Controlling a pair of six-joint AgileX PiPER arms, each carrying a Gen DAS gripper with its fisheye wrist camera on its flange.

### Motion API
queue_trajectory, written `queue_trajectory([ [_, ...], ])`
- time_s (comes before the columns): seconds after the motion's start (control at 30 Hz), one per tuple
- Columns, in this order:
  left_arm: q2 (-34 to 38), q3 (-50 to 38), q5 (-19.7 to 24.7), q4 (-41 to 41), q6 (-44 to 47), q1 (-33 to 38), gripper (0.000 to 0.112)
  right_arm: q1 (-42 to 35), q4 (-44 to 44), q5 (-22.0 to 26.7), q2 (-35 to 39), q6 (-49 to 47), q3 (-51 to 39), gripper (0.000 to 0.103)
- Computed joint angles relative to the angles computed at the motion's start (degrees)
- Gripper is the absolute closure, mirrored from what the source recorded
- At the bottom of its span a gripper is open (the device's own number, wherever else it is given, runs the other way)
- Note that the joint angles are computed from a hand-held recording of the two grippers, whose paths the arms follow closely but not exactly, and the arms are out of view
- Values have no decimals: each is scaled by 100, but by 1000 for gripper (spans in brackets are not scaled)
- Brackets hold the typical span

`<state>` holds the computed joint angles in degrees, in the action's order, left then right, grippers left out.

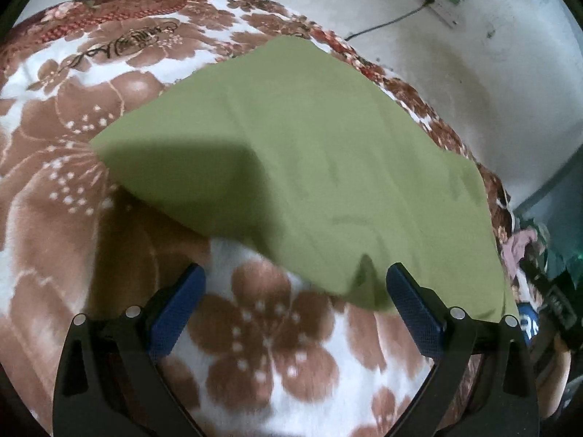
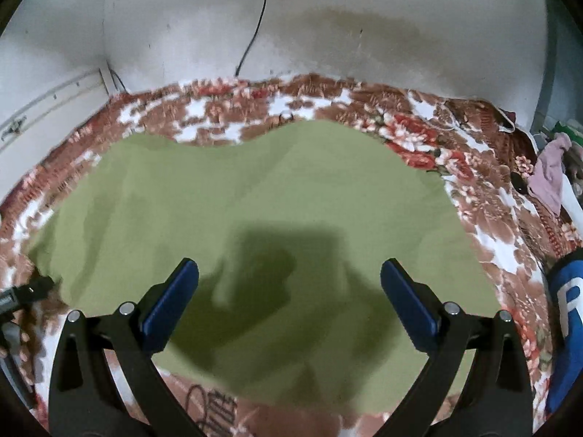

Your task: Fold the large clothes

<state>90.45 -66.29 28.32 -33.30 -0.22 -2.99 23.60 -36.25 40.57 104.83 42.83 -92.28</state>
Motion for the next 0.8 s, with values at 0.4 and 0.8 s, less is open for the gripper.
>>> queue_trajectory([
  [0.4,1027,-1224,-45,1304,-1217,-316,14,-421,170,-636,333,332,272,5],
  [0.8,1647,-1953,-613,1973,-2223,-427,15,-449,-132,-731,506,752,277,5],
])
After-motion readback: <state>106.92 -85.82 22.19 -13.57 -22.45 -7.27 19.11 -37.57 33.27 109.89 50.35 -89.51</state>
